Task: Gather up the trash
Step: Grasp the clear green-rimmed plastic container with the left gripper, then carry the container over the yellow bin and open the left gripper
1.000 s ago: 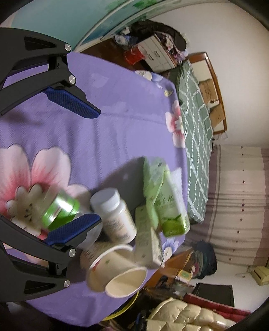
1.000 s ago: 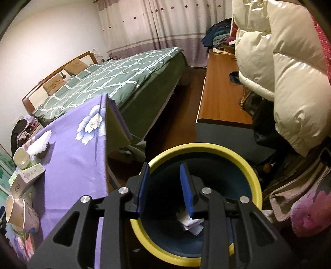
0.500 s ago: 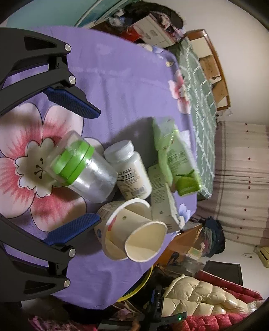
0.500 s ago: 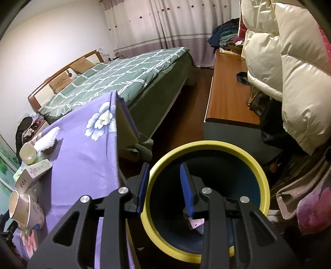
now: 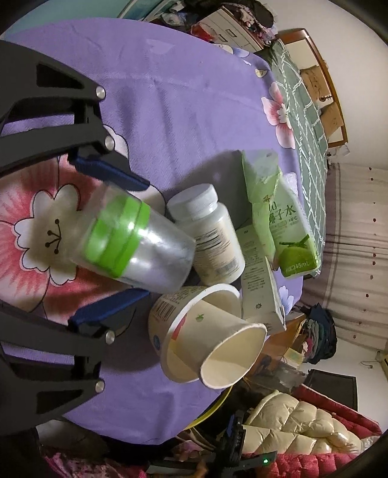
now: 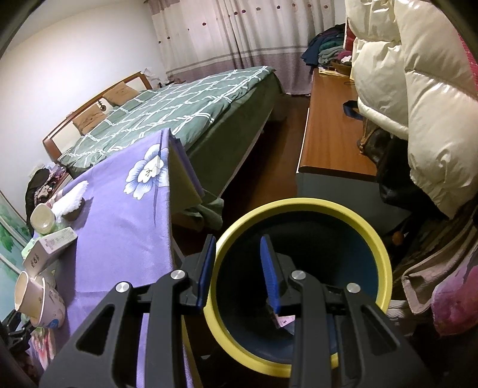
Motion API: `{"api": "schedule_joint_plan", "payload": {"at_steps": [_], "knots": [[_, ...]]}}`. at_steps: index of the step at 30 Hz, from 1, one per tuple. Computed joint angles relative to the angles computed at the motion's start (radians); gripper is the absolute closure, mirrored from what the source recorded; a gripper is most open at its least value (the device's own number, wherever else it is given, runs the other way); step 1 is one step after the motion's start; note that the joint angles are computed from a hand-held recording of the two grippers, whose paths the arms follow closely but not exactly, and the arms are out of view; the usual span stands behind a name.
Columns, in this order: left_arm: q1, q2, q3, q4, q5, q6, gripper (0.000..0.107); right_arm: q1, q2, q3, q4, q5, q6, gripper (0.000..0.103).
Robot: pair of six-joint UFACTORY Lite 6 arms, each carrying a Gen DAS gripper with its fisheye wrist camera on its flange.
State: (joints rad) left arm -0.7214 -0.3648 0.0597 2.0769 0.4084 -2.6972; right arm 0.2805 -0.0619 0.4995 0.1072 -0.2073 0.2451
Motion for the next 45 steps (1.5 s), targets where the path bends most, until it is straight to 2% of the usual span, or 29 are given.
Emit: {"api": "schedule_joint_plan", "payload": {"at_steps": [2, 8, 13, 18, 22, 25, 31, 41, 45], "knots": [[-0.019, -0.011, -0.003, -0.05, 0.002, 0.034, 0.047, -0.003, 0.004, -0.001, -0.039, -0.006, 0.036, 0.073], [-0.154, -0.125, -0.026, -0.379, 0.04, 0.271, 0.051, -0.013, -0.013, -0.019, -0.134, -0.011, 0.121, 0.073], [-0.395, -0.17, 0.001, -0.694, 0.144, 0.463, 0.053, -0.034, -0.043, -0.048, -0.234, -0.022, 0.211, 0.073], [-0.593, -0.126, 0.063, -0.831, 0.224, 0.476, 0.054, -0.052, -0.079, -0.08, -0.322, -0.039, 0.292, 0.073], [-0.636, -0.041, 0.138, -0.774, 0.229, 0.409, 0.055, -0.062, -0.109, -0.107, -0.372, -0.053, 0.336, 0.073], [-0.606, 0.052, 0.216, -0.67, 0.193, 0.366, 0.055, -0.072, -0.149, -0.138, -0.394, -0.052, 0.352, 0.073], [-0.504, 0.294, 0.405, -0.469, 0.101, 0.301, 0.055, -0.154, -0.222, -0.198, -0.594, -0.073, 0.517, 0.073], [-0.4, 0.513, 0.69, -0.472, 0.03, 0.449, 0.056, -0.279, -0.249, -0.239, -0.804, -0.13, 0.653, 0.073], [-0.35, 0.659, 0.908, -0.494, -0.012, 0.548, 0.056, -0.345, -0.286, -0.259, -0.85, -0.126, 0.667, 0.073]]}}
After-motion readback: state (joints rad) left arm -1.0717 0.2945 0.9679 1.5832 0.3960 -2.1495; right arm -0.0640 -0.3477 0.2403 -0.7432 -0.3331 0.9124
